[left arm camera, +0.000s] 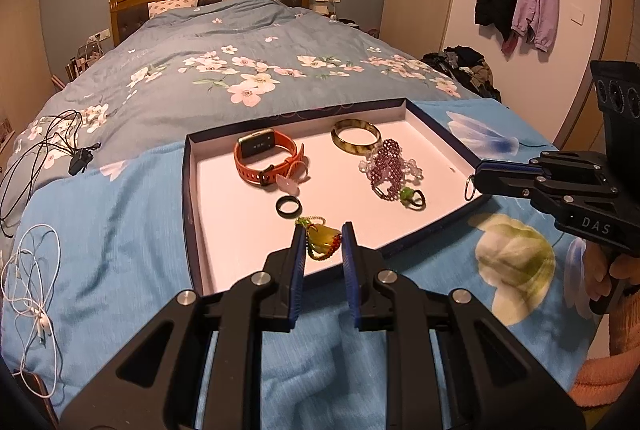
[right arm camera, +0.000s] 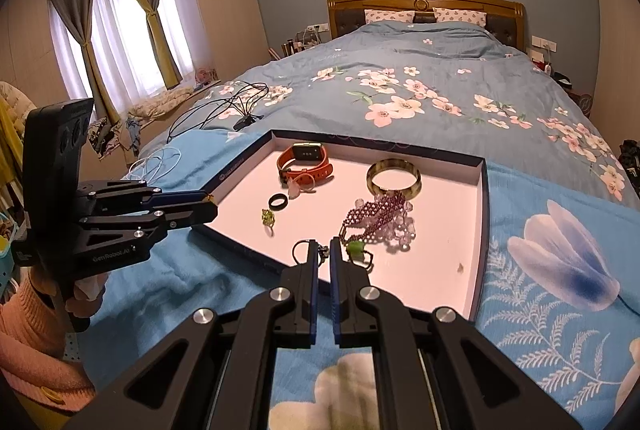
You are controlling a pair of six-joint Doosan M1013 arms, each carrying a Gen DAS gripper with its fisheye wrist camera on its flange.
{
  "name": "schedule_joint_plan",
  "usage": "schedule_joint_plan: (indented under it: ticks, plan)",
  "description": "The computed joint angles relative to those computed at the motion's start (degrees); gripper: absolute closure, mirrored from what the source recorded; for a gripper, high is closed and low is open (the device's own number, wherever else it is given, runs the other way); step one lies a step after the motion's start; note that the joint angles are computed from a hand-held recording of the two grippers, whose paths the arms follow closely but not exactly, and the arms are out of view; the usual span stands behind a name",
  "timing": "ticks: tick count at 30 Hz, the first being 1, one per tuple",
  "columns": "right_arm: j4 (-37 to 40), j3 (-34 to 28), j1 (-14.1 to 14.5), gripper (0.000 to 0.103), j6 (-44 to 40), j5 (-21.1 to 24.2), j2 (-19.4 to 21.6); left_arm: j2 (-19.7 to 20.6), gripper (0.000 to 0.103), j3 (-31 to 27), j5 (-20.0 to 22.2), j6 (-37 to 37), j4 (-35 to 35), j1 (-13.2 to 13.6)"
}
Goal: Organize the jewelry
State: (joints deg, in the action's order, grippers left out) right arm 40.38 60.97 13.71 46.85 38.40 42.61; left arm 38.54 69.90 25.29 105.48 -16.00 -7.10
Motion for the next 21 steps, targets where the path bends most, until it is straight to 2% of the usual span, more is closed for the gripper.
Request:
schedule_joint_plan:
  ticks: [21]
  plan:
    - [-5.33,-7.87,0.37,0.099,4.87,2.91,4.27,3.88,0.085,-6.58,3.3,-5.4,5.03,0.09]
